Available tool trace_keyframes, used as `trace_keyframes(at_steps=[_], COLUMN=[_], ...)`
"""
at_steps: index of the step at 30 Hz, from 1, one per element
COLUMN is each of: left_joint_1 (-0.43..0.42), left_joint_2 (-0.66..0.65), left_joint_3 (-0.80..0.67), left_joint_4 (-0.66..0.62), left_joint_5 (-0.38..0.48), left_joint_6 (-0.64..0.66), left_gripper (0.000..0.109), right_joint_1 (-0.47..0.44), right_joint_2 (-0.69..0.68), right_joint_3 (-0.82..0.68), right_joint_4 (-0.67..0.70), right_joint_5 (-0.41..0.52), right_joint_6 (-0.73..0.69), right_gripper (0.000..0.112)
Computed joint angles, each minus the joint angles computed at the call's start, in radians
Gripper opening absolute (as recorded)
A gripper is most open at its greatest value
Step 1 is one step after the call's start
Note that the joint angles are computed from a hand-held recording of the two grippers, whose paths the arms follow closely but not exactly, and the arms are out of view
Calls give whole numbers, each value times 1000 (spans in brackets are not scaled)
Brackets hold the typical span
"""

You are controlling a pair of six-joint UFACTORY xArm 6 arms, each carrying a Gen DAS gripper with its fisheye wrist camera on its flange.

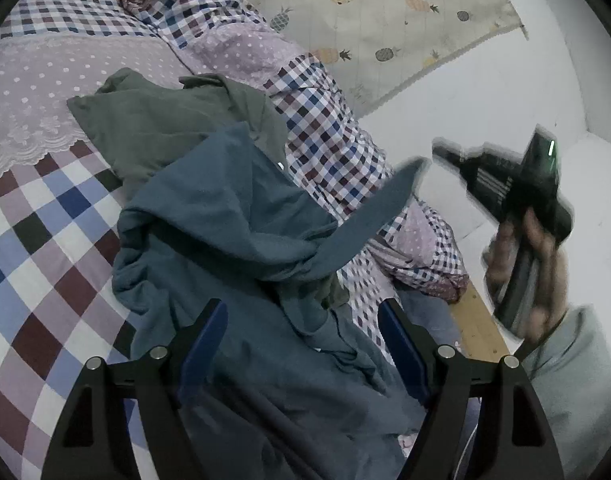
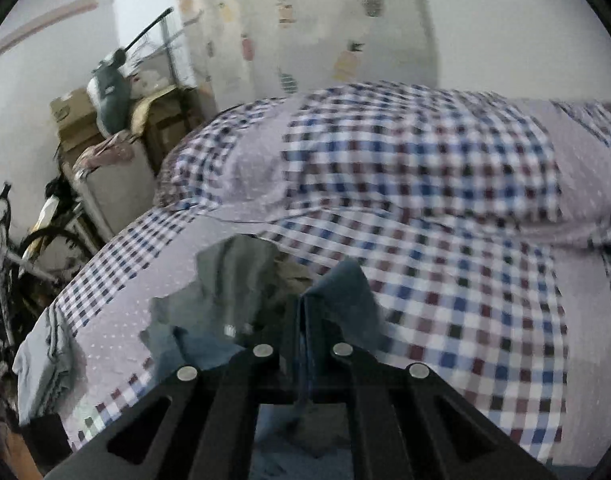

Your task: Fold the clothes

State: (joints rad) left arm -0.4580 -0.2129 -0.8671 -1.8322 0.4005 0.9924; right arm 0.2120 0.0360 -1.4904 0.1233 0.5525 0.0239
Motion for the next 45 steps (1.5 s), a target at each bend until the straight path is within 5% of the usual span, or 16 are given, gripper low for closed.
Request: trace_keyframes(at_steps=[9, 13, 14, 15, 17, 18, 27, 34, 38, 45], left_joint_1=[9, 44, 51, 59, 71, 78, 92, 112, 132, 154], left_joint_2=[-44, -73, -75, -77, -84, -87, -96, -105, -122, -151], left_joint_3=[23, 45, 49, 52, 58, 61, 62, 69, 81, 100], left_joint_4=[3, 26, 42, 57, 63, 66, 67, 46, 32, -65], left_joint_5=[11, 28, 30, 34, 50, 58, 90, 114, 117, 118], left_joint_6=[50, 17, -1, -16, -24, -28, -24, -14, 2, 49], left_gripper=[81, 81, 81, 81, 81, 81, 81, 81, 81, 81], right_joint_1=[320, 425, 428, 423, 397, 369, 107, 93, 93, 191], right_joint_2=[324, 403, 397, 372, 294, 256, 178, 261, 294, 215], right_joint_3=[-727, -927, -914, -859, -691, -596, -209, -227, -252, -273], right_joint_4=[-27, -73, -97, -133, -214, -261, -365, -401, -433, -527], right_joint_5=[238, 315, 332, 335, 311, 304, 369, 422, 459, 305], right_joint_6=[-111, -154, -138, -104, -14, 44, 365, 357, 363, 374], right_gripper=[0, 1, 11, 36, 66, 67, 63, 48, 5, 4])
